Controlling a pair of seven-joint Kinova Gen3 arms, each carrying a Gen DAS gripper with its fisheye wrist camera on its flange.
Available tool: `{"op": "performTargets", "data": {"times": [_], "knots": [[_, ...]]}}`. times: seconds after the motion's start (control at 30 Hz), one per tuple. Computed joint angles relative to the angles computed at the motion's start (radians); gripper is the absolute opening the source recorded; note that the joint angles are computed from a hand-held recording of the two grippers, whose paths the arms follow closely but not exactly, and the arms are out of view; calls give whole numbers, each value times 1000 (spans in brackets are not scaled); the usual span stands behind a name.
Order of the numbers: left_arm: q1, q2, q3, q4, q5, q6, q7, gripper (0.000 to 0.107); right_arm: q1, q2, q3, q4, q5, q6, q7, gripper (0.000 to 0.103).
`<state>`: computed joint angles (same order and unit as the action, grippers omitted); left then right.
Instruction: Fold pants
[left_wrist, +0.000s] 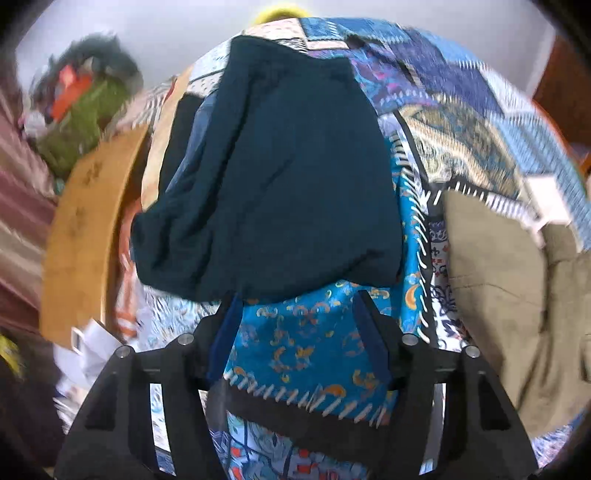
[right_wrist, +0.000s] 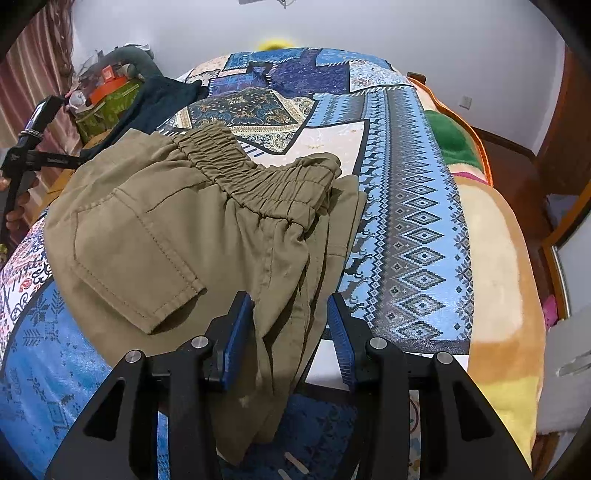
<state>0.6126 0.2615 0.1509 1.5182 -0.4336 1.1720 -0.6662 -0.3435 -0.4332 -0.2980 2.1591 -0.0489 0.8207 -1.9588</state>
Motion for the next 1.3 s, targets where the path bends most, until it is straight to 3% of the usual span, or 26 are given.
{"op": "performTargets", "data": {"times": [0.17, 0.3, 0.4, 0.53, 0.77, 0.93, 1.07, 1.17, 1.3], "knots": [[9, -87, 36, 49, 5, -41, 2, 65, 12, -13, 0, -14, -1, 23, -17, 44], [36, -95, 68, 34, -5, -61, 2, 70, 24, -50, 11, -24, -21, 37, -49, 52], [36, -99, 79, 37, 35, -124, -12, 75, 17, -86, 40, -21, -59, 37, -49, 57], [8, -63, 84, 23, 155, -190, -80, 75, 14, -72, 62, -22, -89, 39, -30, 58], [-28, 23, 66, -9, 315, -218, -188, 75, -4, 24, 142, -5, -162, -11, 36, 58], [-14, 68, 59, -56, 339, -215, -260, 75, -23, 68, 223, 16, -261, -77, 119, 60], [27, 92, 40, -82, 309, -217, -267, 58, -11, 84, 219, 24, -292, -102, 146, 60], [53, 102, 22, -91, 287, -219, -237, 47, 12, 95, 175, 9, -256, -90, 117, 43], [92, 104, 4, -101, 230, -201, -183, 30, -1, 99, 224, 19, -301, -90, 158, 21]]}}
